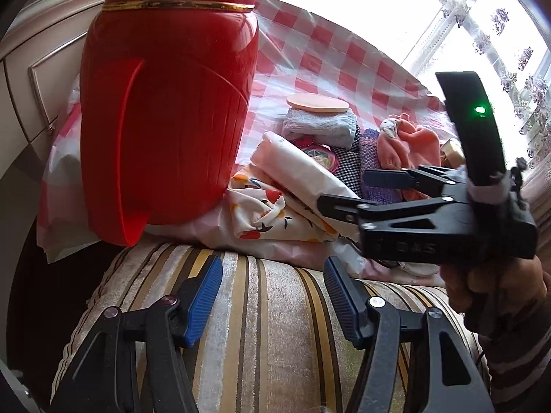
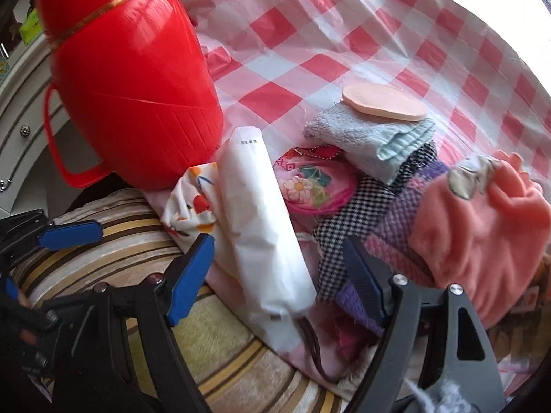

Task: Organize soft objects
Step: 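Move both grippers back to the pile and grasp another white rolled pad with the right gripper, then grasp the floral cloth with the left gripper, then carry the white pad and floral cloth into the purple box and release both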

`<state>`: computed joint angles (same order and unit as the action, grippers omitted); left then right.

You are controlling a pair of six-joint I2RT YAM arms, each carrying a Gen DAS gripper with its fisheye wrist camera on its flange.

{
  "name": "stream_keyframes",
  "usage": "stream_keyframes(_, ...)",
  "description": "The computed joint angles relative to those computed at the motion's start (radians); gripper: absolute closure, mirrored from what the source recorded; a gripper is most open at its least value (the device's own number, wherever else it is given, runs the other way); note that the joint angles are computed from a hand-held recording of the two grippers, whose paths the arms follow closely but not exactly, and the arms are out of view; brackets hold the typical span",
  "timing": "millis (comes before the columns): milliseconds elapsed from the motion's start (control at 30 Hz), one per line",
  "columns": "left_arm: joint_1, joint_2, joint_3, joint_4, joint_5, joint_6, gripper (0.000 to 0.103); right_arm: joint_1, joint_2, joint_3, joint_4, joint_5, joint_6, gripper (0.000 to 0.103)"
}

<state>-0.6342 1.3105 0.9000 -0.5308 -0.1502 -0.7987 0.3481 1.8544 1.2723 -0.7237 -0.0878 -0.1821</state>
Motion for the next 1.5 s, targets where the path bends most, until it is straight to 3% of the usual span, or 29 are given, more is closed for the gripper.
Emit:
stream_keyframes(133,0.022,0.025,0.010,0.004,0.023,0.014,0.041,0.005,0.066,0.022,0.016,0.012,0.005,0.036)
stream_keyframes(200,0.030,0.045,0.023,0.003,0.030,0.025,0.041,0.000,0.089,0.031,0.012,-0.012,0.004,0.059)
stream_keyframes(400,0.052,0.141,0.098,-0.019,0.043,0.061,0.041,-0.002,0.062,0.001,0.013,-0.027,0.002,0.062)
stream_keyframes(733,0.086,0.362,0.287,-0.118,0.037,0.041,0.041,-0.117,-0.168,-0.098,-0.039,-0.073,0.046,0.062)
stream_keyframes(1033,0.101,0.481,0.391,-0.105,0.023,0.041,0.042,-0.237,-0.371,-0.202,-0.109,-0.084,0.061,0.062)
stream_keyframes(1167,0.103,0.523,0.426,-0.098,0.033,0.062,0.079,-0.292,-0.439,-0.233,-0.148,-0.089,0.065,0.062)
stream_keyframes(1267,0.103,0.505,0.399,-0.056,0.033,0.075,0.093,-0.344,-0.487,-0.246,-0.181,-0.094,0.063,0.062)
stream_keyframes(1500,0.101,0.369,0.261,0.083,0.035,0.055,0.100,-0.491,-0.603,-0.267,-0.265,-0.105,0.014,0.062)
